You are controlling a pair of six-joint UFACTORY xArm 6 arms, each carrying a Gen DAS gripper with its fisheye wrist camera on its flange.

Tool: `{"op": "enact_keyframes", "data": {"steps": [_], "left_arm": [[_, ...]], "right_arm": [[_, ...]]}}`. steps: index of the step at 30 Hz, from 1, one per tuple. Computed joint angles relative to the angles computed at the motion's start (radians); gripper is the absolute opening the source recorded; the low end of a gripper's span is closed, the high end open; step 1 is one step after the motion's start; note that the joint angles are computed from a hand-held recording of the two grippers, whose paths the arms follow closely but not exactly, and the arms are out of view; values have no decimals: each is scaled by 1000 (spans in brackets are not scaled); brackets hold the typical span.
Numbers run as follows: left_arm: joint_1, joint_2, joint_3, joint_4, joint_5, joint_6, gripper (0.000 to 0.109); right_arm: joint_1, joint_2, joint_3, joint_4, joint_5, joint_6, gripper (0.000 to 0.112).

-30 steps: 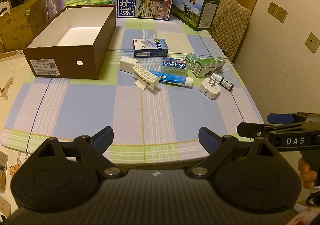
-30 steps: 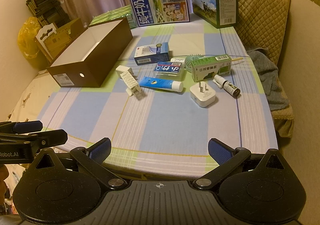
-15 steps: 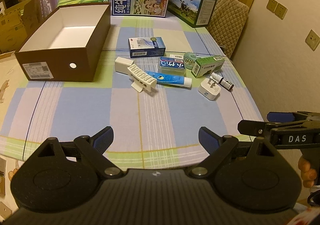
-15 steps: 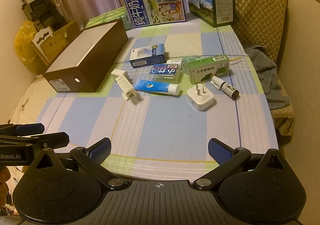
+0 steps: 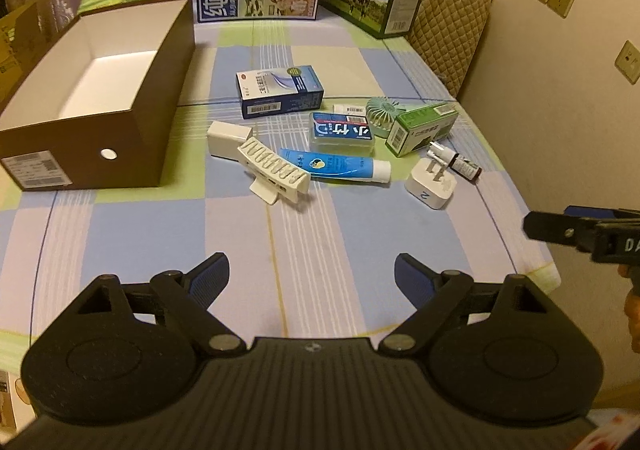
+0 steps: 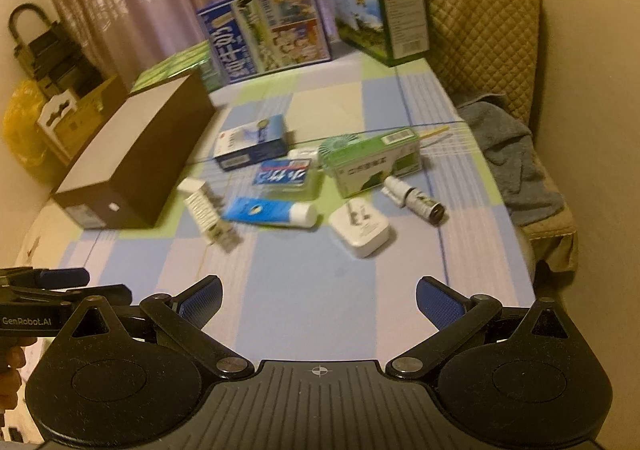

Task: Organize rigid objects

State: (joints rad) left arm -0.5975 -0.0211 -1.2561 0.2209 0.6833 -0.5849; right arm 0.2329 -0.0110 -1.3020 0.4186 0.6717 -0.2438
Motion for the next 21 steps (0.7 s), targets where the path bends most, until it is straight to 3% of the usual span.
{"op": "enact_keyframes", "data": {"steps": [9,13,21], "left_arm": [[48,197,-170,-54,-4,73,82],[61,273,-237,-56,6,61,81],[88,416,-384,-66,22,29,80]], "right_arm": [[-39,115,-77,2,-60,9,100],[-60,184,-133,-12,-64,11,91],[-88,294,-236,-78,-56,66,86]]}}
